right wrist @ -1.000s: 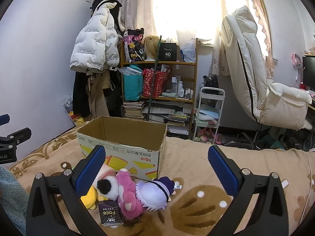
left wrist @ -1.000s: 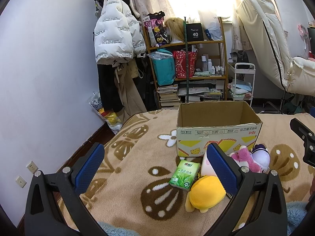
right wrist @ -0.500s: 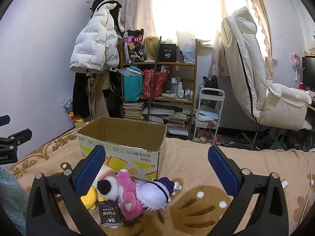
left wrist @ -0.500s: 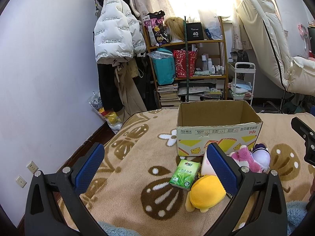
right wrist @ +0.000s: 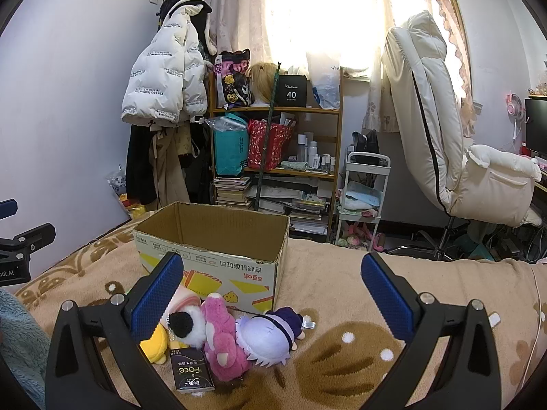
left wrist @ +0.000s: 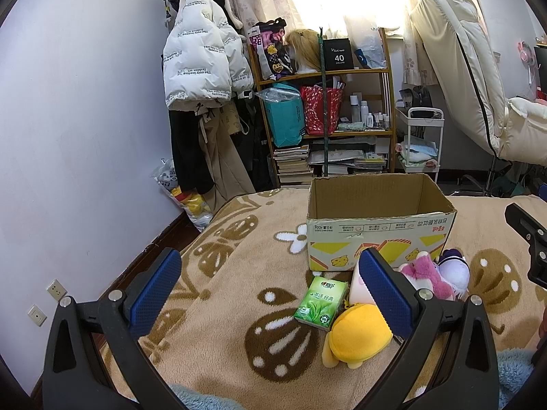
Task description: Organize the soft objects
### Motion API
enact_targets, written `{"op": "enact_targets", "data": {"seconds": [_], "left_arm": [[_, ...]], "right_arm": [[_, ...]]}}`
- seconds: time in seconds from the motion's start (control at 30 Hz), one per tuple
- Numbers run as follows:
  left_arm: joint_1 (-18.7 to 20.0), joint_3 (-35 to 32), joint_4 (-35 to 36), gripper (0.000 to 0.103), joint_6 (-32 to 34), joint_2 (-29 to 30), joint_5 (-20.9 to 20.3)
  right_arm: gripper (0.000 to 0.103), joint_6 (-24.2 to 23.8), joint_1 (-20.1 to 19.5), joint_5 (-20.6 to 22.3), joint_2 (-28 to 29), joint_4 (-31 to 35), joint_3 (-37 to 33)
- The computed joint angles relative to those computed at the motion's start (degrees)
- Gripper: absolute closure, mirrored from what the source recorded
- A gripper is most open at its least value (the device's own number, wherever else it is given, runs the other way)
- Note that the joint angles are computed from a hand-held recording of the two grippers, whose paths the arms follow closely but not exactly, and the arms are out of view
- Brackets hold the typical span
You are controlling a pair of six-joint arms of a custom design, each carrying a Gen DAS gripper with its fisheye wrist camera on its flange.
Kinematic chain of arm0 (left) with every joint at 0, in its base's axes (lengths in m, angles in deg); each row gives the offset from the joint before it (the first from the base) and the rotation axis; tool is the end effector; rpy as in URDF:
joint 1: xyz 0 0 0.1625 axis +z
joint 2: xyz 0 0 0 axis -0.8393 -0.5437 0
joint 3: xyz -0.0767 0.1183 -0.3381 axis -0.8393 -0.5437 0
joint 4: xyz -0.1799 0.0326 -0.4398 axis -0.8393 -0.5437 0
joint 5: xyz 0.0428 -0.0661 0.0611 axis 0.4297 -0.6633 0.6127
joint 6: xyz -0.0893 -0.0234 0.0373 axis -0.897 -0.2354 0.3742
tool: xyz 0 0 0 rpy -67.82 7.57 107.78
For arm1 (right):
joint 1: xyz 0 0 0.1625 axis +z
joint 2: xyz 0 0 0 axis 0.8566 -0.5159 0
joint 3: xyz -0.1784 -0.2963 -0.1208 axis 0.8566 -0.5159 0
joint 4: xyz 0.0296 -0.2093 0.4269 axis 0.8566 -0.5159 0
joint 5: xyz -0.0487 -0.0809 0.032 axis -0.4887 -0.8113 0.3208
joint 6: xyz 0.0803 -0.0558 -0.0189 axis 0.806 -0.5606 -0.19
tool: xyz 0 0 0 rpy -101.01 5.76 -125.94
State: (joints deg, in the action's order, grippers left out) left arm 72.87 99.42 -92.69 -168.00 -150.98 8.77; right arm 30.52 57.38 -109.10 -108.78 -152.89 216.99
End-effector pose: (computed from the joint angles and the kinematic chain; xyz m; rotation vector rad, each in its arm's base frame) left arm -0.3801 -0.3437 0.2461 0.2949 1.7915 -1.1899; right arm 0.2862 -0.3923 0.2904 0.8008 -2.1063 1.3247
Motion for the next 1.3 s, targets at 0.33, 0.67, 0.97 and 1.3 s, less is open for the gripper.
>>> {"op": "enact_targets", "data": {"seconds": [0.33,0.67,0.97,1.3], "left_arm": [[0.0,-0.1,0.1,0.001,0.0,0.1,-0.1],[0.2,1.0,-1.4,0.001,1.2,-0.8,-0.4],[1.5,1.7,-6.4,0.001,6.6,-1.5,-1.8],[5.0,1.9,-18.4,0.001,19.6,-0.9,-5.0]], "right_arm": [[0.0,-0.1,-0.1,0.0,0.0,0.1,0.0],[0.0,-0.1,-0.3,-0.2,0.1,-0.2,0.1],[0.0,3.2,-2.0,0.5,-1.7,4.1,-0.3],[0.0,4.4,-3.6,1.6,0.8,7.2,-2.8]]}}
